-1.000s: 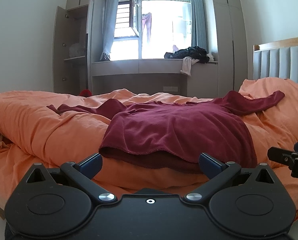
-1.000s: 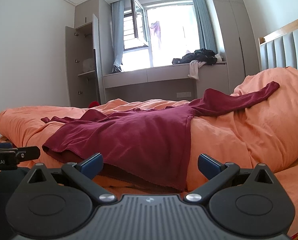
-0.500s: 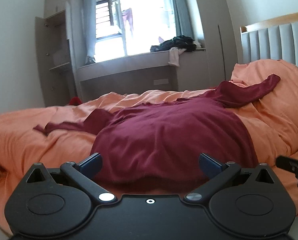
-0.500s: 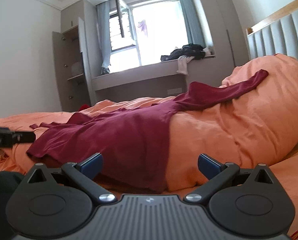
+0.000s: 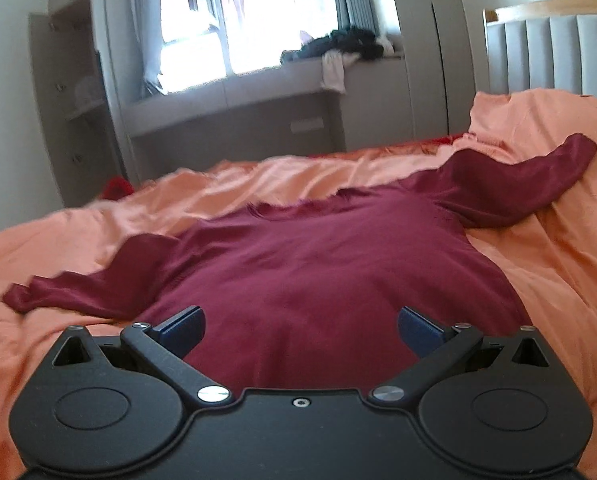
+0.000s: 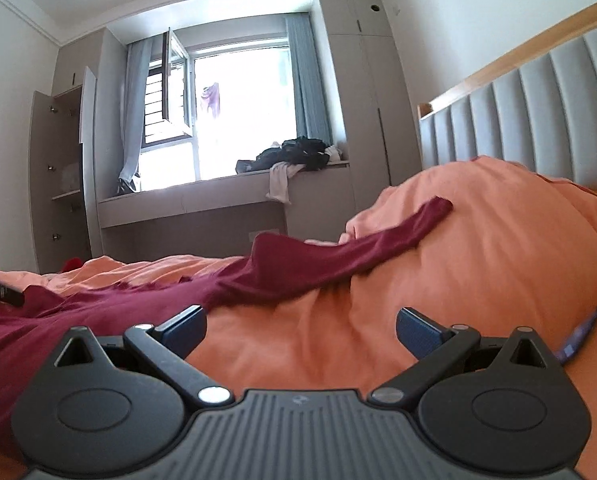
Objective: Fold small clothes
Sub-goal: 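Lower the right tool to a sweater sleeve cuff and close on it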
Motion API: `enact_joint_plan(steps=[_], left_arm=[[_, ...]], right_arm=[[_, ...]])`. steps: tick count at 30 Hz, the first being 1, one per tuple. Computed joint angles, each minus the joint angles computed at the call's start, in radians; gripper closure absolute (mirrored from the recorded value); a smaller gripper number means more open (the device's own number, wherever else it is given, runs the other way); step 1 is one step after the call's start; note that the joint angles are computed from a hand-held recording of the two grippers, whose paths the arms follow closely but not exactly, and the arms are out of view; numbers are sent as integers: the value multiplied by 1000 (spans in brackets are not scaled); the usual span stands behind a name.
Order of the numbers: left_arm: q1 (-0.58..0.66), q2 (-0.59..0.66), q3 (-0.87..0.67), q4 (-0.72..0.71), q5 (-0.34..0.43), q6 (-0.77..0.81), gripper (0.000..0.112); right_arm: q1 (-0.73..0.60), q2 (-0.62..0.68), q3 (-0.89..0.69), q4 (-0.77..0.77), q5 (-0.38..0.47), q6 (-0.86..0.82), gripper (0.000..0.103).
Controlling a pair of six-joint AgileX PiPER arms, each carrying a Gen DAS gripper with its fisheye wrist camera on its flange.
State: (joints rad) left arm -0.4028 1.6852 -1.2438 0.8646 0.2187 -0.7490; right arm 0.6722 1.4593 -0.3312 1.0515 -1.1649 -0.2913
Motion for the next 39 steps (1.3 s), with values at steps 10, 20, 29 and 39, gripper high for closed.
enact_joint_plan(steps=[10,20,29,39], left_arm=[[78,246,-242,-349,11,223,10],[111,297,-247,-404,-38,227,10],[110,291,-202,-144,-92,-40,10],[137,284,-237,-687,-52,471,10]], right_arm=[[-762,216,-467,-753,547,342,0],[-891,503,-990,-268,819,-114,0],[-913,634,-1174,6,822,-391,0],[-884,693,-1312,354,769,-756,74]])
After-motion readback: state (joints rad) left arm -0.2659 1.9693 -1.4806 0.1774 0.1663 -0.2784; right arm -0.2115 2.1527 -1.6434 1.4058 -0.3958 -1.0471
